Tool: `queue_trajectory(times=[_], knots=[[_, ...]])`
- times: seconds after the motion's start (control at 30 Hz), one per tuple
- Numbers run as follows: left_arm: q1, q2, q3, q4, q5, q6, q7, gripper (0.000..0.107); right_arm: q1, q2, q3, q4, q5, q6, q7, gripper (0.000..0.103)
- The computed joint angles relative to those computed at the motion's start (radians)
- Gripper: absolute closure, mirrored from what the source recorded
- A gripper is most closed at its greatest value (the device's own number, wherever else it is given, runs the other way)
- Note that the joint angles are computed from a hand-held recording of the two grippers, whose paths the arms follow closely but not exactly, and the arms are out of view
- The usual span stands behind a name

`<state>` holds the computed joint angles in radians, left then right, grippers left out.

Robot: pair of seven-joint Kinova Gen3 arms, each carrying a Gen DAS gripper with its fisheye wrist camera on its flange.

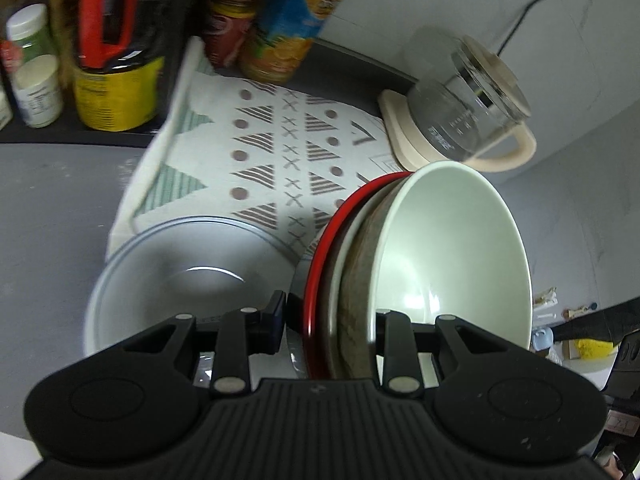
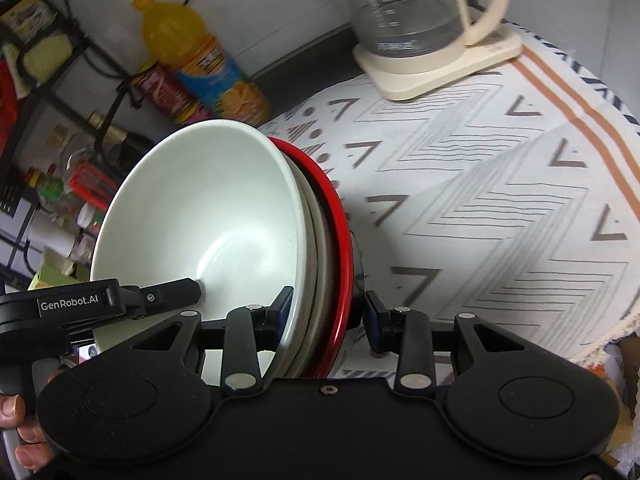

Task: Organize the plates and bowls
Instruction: 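Lift the red bowl stack with both grippers over the plate stack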

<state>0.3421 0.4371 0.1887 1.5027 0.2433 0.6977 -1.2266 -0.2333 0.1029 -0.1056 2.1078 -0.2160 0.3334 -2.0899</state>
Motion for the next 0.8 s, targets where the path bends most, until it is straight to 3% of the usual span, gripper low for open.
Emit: queue_trajectory(times=[0.43, 0.67, 0.8], knots=[[-0.085, -0.081, -0.019, 0.135, 0.035, -0.015, -0.006, 0.079, -0.066, 0.078, -0.037, -0.092, 0.001, 0.043, 0.007, 0.067], [-0.114, -0.090, -0.028, 0.182, 0.048, -0.026, -0.020, 0.079, -0.132, 0.127, -0.023, -0.138, 0.056, 0.063, -0.062, 0.067], [-0.114, -0.087, -0.036, 0.204, 0.048, -0.040, 0.009, 0.079, -0.121, 0.153, -0.043, -0.158, 0.045, 0.083, -0.042, 0.067]])
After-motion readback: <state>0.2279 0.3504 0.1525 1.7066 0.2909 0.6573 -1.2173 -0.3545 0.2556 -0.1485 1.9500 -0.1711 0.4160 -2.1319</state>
